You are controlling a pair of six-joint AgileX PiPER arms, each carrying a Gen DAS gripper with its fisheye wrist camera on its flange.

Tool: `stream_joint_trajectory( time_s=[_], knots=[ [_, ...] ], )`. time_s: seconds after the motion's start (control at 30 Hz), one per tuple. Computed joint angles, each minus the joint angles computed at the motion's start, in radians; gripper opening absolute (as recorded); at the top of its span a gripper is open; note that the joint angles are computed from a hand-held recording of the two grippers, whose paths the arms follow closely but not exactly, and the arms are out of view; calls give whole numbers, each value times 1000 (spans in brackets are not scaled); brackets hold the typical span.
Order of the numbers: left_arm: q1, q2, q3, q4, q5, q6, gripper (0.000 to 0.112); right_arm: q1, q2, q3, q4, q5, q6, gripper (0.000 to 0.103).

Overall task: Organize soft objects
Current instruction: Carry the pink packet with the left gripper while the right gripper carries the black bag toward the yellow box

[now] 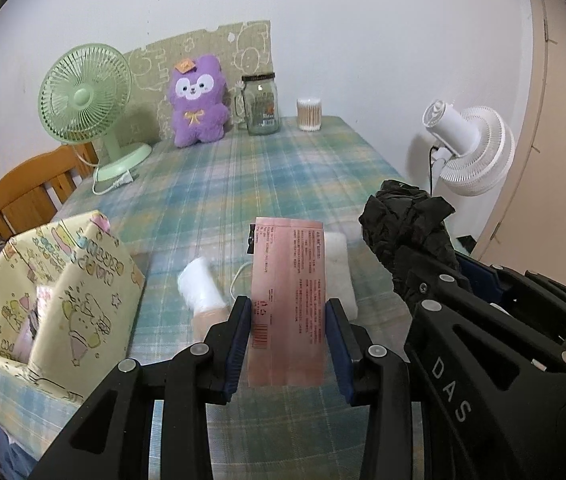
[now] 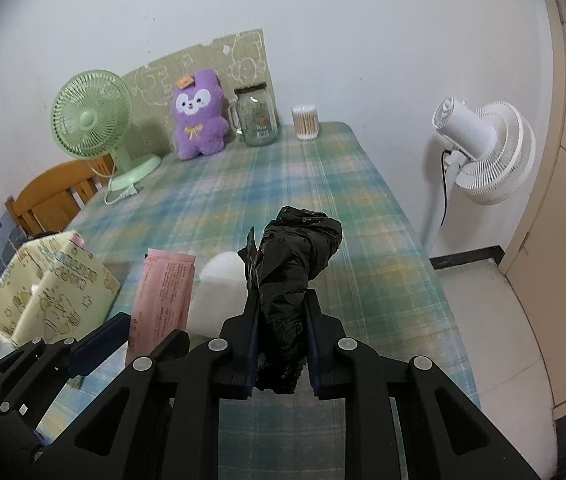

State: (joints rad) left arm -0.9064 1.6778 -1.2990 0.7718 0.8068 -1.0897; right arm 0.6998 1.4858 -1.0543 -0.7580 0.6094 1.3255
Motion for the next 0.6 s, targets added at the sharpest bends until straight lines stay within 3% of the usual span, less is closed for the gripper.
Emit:
stream_joint_trajectory(
  time_s=[0.3, 0.6],
  knots=[
    [-4, -53, -9, -6, 12, 26, 38, 45, -31, -57, -22, 85, 4, 23],
    [-3, -126, 5, -24, 4, 65, 38, 129, -40, -132, -64, 223, 36, 23]
  ],
)
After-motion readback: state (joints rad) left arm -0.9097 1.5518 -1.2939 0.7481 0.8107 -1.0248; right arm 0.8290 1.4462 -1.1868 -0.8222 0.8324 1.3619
